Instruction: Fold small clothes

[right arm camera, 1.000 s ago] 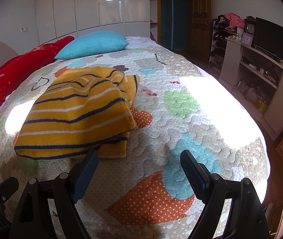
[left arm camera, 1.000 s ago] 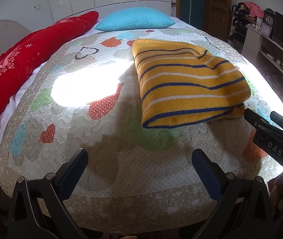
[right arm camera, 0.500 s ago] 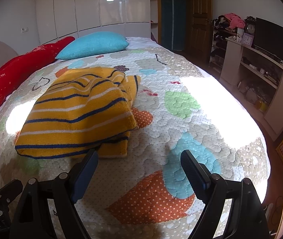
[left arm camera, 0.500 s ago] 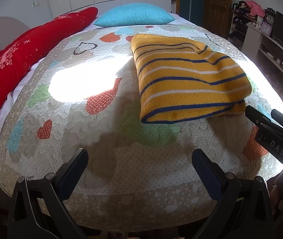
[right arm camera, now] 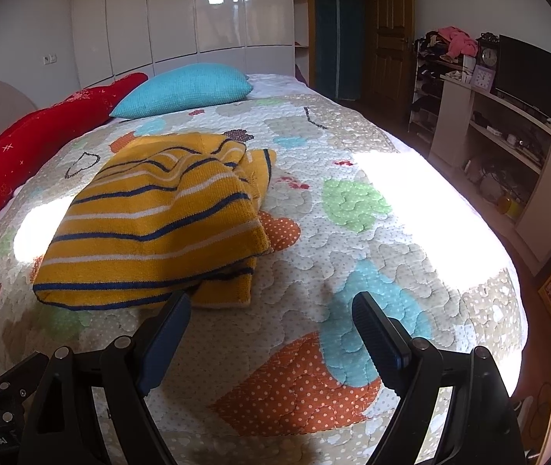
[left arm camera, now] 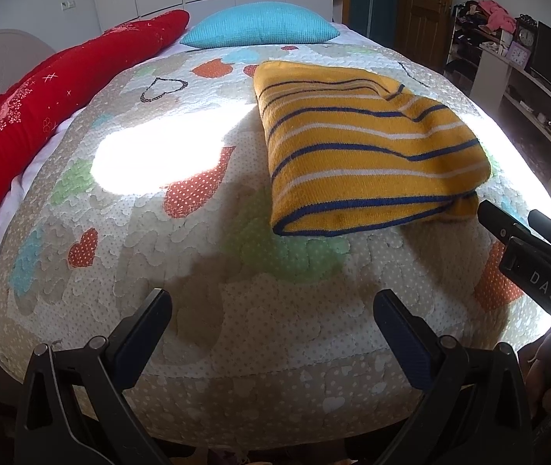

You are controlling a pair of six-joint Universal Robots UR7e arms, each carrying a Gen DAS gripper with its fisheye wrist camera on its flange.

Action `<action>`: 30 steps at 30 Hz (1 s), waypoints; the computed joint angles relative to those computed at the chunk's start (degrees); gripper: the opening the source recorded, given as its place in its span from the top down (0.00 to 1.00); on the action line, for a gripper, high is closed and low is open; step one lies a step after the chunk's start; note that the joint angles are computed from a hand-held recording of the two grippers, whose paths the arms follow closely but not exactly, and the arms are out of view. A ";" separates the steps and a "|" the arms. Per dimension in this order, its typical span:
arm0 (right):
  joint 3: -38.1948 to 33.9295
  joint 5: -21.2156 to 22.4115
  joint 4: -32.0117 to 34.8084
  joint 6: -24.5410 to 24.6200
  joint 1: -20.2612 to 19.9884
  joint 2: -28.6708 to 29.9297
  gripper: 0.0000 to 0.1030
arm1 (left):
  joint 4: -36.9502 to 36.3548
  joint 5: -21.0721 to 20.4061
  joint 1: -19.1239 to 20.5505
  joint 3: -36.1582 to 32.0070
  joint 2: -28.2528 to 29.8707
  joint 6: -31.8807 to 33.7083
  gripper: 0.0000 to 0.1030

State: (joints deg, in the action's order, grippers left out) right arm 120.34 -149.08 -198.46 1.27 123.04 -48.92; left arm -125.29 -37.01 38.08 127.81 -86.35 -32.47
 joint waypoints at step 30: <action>-0.40 0.30 0.25 -0.74 0.65 0.89 0.13 | -0.91 -0.69 1.11 -0.19 -0.46 0.19 0.00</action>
State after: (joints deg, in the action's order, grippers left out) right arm 119.94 -148.78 -198.21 0.53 123.69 -48.03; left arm -126.19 -37.69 39.19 127.62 -86.81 -32.27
